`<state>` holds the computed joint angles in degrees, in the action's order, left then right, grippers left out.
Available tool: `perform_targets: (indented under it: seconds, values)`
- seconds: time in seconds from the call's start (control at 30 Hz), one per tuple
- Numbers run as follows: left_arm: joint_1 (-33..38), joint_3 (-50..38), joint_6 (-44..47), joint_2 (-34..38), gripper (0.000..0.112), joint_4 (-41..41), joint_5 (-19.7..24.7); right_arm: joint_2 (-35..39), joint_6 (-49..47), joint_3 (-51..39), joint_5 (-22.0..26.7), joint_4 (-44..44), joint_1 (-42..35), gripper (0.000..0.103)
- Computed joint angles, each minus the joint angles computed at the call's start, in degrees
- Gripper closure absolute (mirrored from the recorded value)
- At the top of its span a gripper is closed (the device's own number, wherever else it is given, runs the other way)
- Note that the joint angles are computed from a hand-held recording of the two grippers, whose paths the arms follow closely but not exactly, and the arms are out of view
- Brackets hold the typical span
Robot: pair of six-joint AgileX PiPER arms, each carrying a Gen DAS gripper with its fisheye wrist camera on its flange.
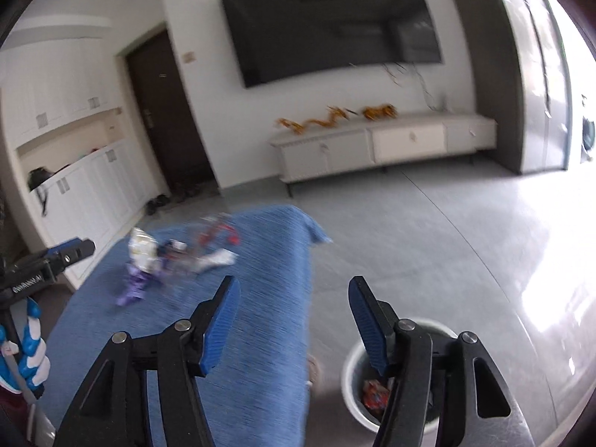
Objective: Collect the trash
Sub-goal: 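Return both tools to the rug toward the remaining trash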
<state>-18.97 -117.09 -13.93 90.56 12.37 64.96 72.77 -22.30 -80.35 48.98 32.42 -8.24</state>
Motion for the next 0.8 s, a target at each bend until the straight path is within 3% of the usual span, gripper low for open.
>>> perform_targets:
  seconds: [0.2,0.33,0.63,0.8]
  values:
    - [11.7,12.8,0.2,-11.3,0.047,-1.7,-5.9,2.5,13.4,-7.3,-2.4,-14.4,15.6,0.042]
    - [18.0,17.3,1.7,-14.9,0.043,-3.6,-8.3,5.0,20.4,-11.6,-1.8,-22.4,22.5,0.041]
    - [34.6,21.9,13.5,-16.8,0.042,-18.8,-10.7,11.2,29.4,-20.0,1.6,-33.9,32.7,0.041]
    - [38.5,22.9,16.7,-15.5,0.041,-22.8,-10.7,14.9,29.8,-24.5,3.3,-35.3,34.7,0.04]
